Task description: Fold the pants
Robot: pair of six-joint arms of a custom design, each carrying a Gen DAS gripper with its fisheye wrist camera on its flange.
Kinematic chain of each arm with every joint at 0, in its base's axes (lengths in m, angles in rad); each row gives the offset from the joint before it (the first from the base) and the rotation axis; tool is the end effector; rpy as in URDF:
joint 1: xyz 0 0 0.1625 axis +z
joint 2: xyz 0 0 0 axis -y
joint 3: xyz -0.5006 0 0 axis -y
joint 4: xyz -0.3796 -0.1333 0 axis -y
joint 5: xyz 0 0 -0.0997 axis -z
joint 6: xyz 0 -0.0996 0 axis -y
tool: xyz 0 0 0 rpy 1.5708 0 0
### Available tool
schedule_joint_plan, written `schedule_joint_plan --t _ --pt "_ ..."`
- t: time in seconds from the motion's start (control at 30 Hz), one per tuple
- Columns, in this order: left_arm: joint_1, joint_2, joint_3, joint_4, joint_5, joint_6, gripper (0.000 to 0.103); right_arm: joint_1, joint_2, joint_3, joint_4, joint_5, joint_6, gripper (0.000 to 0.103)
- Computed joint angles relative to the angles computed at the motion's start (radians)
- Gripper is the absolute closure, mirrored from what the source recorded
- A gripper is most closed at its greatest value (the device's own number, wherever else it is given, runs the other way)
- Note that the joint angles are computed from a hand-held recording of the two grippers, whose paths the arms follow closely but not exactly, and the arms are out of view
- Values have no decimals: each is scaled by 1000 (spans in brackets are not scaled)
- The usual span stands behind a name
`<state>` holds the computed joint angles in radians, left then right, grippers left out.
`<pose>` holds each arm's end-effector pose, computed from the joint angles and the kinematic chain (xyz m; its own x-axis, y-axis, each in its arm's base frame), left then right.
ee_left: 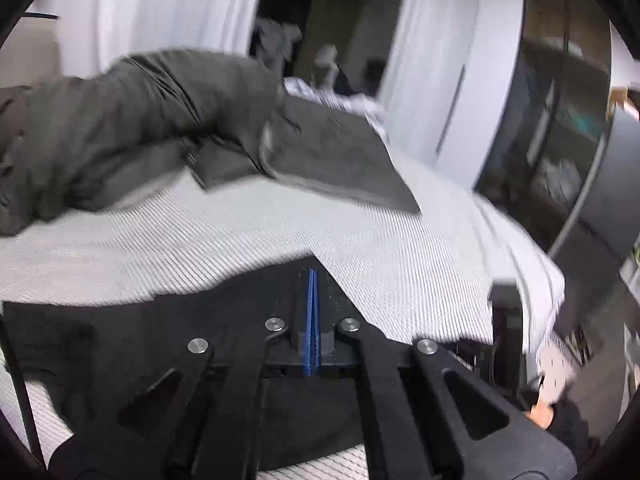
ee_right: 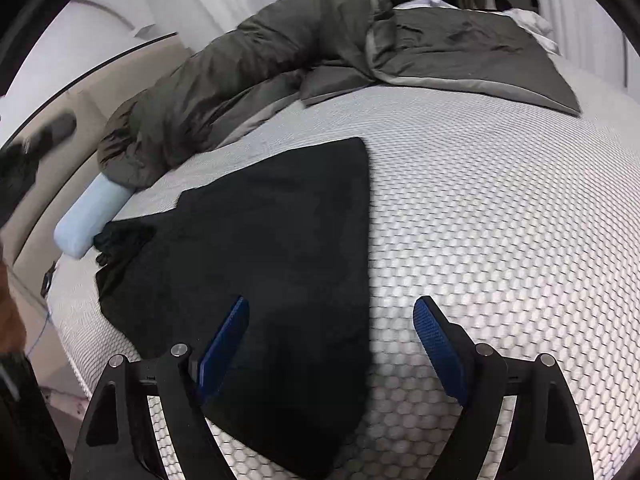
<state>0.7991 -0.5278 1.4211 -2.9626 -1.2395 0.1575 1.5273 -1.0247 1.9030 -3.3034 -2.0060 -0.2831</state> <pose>-0.4412 -0.6911 0.0838 -0.6804 0.6399 -0.3571 0.7282 0.5358 -0.4274 0.0636 -0.6393 0.3140 -0.8646 0.1596 0.4765 -0.2218 0.7297 -0.6468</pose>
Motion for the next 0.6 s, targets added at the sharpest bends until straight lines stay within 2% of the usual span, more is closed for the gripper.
schedule_joint_plan --t 0.1,0.17,0.2,0.27,0.33,0.4,0.47,0.5,0.6 --pt "1 20 18 20 57 -31 101 -8 -14 5 15 1 10 17" --pt "18 21 31 50 95 -96 89 -6 -16 11 11 -11 -4 17" --pt "32 6 54 43 94 -119 80 -6 -14 9 14 -15 -7 17" --pt "81 -20 97 -2 100 -168 66 -4 -14 11 26 -15 -14 17" --pt "121 -71 165 -78 134 -249 48 2 -9 12 17 -22 -32 17" --pt "159 -121 237 -157 167 -336 40 6 -5 11 13 -26 -49 17" --pt "205 -160 267 -192 197 -422 38 9 0 7 15 -27 -52 17" --pt "236 -180 271 -188 187 -467 38 10 3 4 17 -29 -55 17" --pt "313 -198 241 -157 84 -543 38 16 17 -7 22 -38 -66 17"
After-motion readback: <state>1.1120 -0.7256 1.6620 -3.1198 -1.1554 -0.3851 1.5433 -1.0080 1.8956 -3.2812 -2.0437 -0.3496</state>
